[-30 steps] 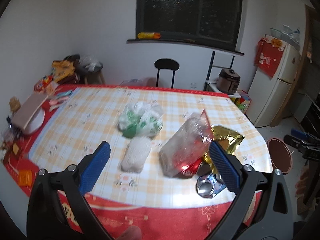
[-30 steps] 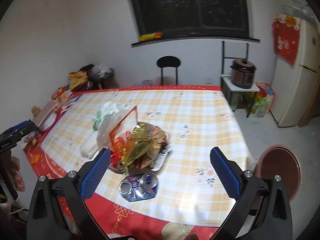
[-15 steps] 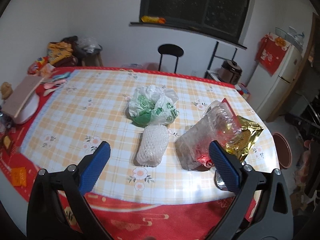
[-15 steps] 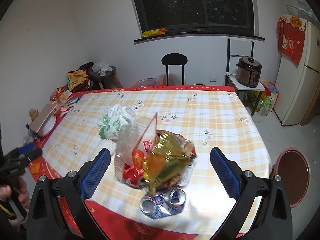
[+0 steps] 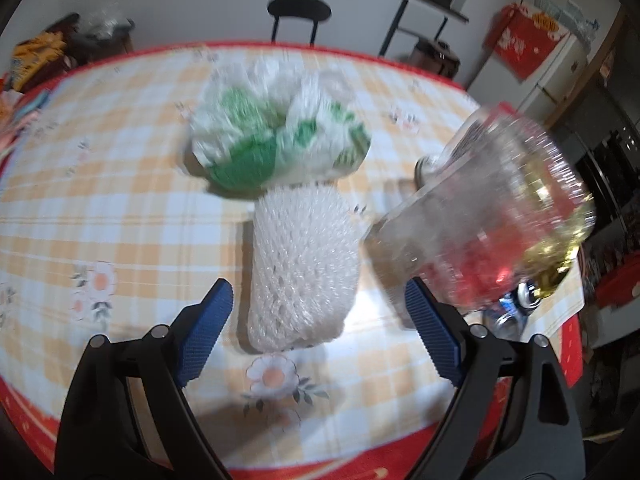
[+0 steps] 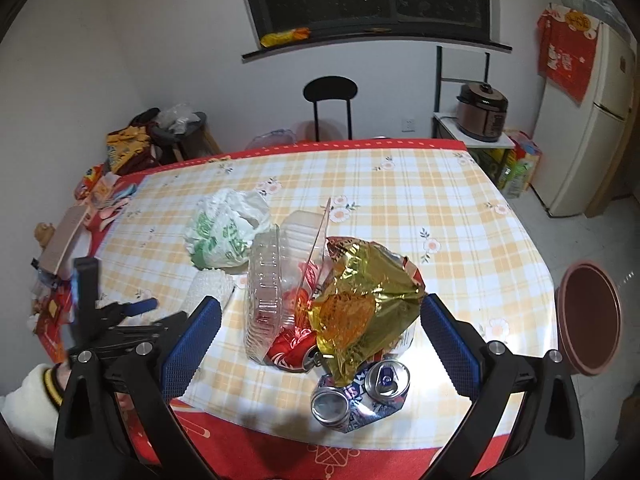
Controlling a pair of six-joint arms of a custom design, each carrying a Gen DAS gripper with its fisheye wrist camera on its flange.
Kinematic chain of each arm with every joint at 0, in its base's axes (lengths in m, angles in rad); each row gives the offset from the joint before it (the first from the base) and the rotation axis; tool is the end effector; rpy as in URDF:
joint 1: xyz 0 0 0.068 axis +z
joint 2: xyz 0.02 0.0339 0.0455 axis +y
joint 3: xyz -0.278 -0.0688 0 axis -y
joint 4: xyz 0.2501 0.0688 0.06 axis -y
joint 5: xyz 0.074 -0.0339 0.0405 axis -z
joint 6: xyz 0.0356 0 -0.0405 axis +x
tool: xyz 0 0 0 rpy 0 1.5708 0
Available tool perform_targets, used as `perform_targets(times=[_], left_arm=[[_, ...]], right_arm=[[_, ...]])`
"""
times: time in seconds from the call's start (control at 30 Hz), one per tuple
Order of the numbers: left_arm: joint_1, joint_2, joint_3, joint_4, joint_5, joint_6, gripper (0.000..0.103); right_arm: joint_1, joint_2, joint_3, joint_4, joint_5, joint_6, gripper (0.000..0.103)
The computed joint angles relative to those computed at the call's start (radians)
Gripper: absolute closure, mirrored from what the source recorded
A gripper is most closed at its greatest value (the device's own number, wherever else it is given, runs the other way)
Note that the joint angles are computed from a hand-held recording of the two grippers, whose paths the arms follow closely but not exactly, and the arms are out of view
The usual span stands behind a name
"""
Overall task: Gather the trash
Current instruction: 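Grasp the white foam net sleeve with the left tool while the right tool grasps the clear plastic container, then lift the foam sleeve with the left tool while the right tool lifts the clear container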
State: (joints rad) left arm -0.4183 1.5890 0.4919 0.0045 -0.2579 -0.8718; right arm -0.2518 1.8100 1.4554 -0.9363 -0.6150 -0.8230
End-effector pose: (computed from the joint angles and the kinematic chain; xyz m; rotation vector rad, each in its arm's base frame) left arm 0.2252 -0.0902 0.1000 -0.6661 2.5208 -0.1119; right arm 0.3632 -0.0722 0.2539 -0.8267 2.4112 0.5111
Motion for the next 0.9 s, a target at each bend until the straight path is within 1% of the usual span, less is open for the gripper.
perform_targets(times=[0.03, 0.1, 0.2, 0.23, 0.27, 0.3, 0.33, 0.37, 0.4, 0.47, 0.53, 0.67, 0.77, 0.9], left_arm=[[0.028, 0.053, 0.002, 0.046, 0.031, 0.034, 0.017], [0.064, 0.118, 0.004, 0.094, 0.064, 0.079, 0.017], [0.102, 0.175, 0.007, 0.141, 0.108, 0.123, 0.017], [0.111, 0.192, 0.009, 0.152, 0.118, 0.137, 0.019], [0.116, 0.201, 0.009, 0.157, 0.126, 0.146, 0.030], [0.129, 0.211, 0.006, 0.165, 0.150, 0.159, 0.048], [0.141, 0.208, -0.003, 0.172, 0.164, 0.168, 0.050], [0.153, 0.200, -0.017, 0.190, 0.172, 0.174, 0.055], [0.166, 0.182, -0.044, 0.222, 0.189, 0.179, 0.060], [0.185, 0.142, -0.083, 0.248, 0.217, 0.179, 0.064], [0.206, 0.073, -0.132, 0.262, 0.236, 0.181, 0.065], [0.230, -0.119, -0.199, 0.206, 0.236, 0.184, 0.066], [0.247, -0.250, -0.222, 0.140, 0.224, 0.185, 0.066], [0.254, -0.366, -0.231, 0.068, 0.211, 0.177, 0.066]], right_arm=[[0.005, -0.007, -0.015, 0.015, 0.007, 0.016, 0.005], [0.016, -0.022, -0.043, 0.037, 0.013, 0.045, 0.005], [0.042, -0.049, -0.088, 0.065, 0.018, 0.059, 0.005], [0.051, -0.057, -0.099, 0.076, 0.021, 0.059, 0.005], [0.060, -0.062, -0.106, 0.081, 0.024, 0.059, 0.005], [0.073, -0.069, -0.117, 0.089, 0.027, 0.056, 0.006], [0.087, -0.073, -0.124, 0.089, 0.028, 0.049, 0.009], [0.097, -0.075, -0.127, 0.087, 0.031, 0.046, 0.014], [0.113, -0.075, -0.131, 0.083, 0.036, 0.040, 0.016], [0.134, -0.071, -0.135, 0.085, 0.040, 0.037, 0.027], [0.155, -0.064, -0.135, 0.086, 0.036, 0.035, 0.033], [0.195, -0.055, -0.156, 0.138, 0.061, 0.046, 0.042], [0.219, -0.041, -0.162, 0.168, 0.084, 0.058, 0.046], [0.235, -0.029, -0.167, 0.208, 0.117, 0.073, 0.047]])
